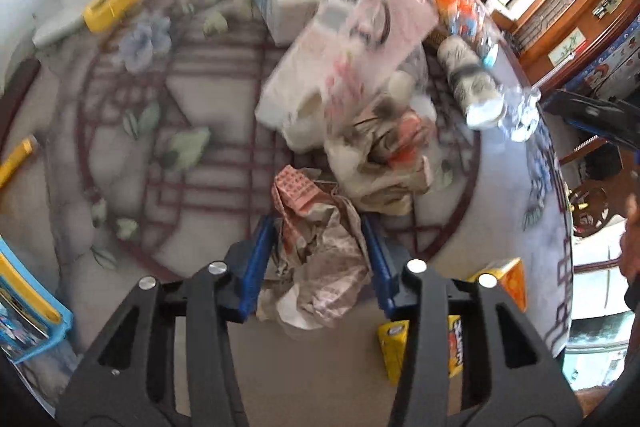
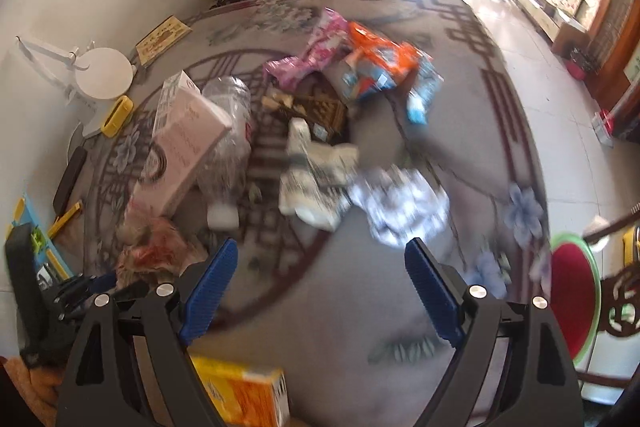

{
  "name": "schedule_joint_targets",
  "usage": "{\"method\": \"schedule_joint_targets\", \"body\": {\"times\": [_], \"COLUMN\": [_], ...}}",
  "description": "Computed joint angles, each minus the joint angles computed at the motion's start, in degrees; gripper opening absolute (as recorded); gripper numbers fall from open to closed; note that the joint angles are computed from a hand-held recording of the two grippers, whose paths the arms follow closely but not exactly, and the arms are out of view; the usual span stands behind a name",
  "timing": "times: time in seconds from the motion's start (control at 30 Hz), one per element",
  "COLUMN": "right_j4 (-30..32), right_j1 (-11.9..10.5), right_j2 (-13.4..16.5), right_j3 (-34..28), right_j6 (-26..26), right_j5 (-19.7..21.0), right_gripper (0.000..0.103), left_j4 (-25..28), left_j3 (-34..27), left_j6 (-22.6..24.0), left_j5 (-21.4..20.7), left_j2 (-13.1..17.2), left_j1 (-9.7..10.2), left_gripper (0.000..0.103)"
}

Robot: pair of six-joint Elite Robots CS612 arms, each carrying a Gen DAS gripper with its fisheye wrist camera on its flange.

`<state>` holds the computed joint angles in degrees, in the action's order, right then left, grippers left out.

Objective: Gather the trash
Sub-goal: 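Grasp the crumpled paper with the left tool while the right tool grasps the paper cup, then lift the patterned paper cup with the right tool and carry it toward the bucket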

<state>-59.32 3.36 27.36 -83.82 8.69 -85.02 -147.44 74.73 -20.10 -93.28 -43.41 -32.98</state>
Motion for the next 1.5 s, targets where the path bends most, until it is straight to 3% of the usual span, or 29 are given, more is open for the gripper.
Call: {"method": "schedule_joint_targets", "body": {"times": [0.13, 0.2, 0.27, 0.47, 0.57, 0.97, 1.23, 1.5], "right_j4": [-2.75, -3.09, -2.63, -1.42, -0.91, -2.39, -3.88, -4.46], "right_j1": [0.65, 1.04, 1.09, 0.96, 0.66, -0.39, 0.23, 0.21], "right_j2": [-1.09, -1.68, -2.04, -1.86, -1.66, 0.20, 1.27, 1.80], "right_j3": [4.69, 7.33, 9.20, 11.31, 11.29, 1.48, -5.19, -10.03], "right_j6": [-2.79, -4.04, -4.22, -4.51, -4.62, -3.16, -0.92, -0.40], "right_j5": [-0.20, -1.70, -2.04, -2.42, -1.44, 4.39, 4.21, 3.19], "right_gripper": [0.080, 0.069, 0.062, 0.058, 0.042, 0.041, 0.041, 0.041], "left_j4": [-6.02, -8.07, -8.74, -9.09, -8.37, -8.32, -12.14, -13.19], "left_j3": [0.30, -0.10, -1.18, -4.61, -5.43, -6.41, -3.59, -1.60], "left_j6": [-0.29, -0.57, -1.23, -2.23, -2.27, -2.48, -2.74, -2.30], "left_j5": [0.74, 0.73, 0.19, -1.23, -1.56, -1.32, 1.59, 1.66], "left_j2": [-0.66, -0.68, -0.29, 1.24, 1.61, 1.88, -0.27, -1.79], "left_j1": [0.05, 0.09, 0.22, 0.24, 0.16, -0.69, -1.94, -3.07], "left_gripper": [0.043, 0.043, 0.043, 0.043, 0.043, 0.044, 0.044, 0.045]}}
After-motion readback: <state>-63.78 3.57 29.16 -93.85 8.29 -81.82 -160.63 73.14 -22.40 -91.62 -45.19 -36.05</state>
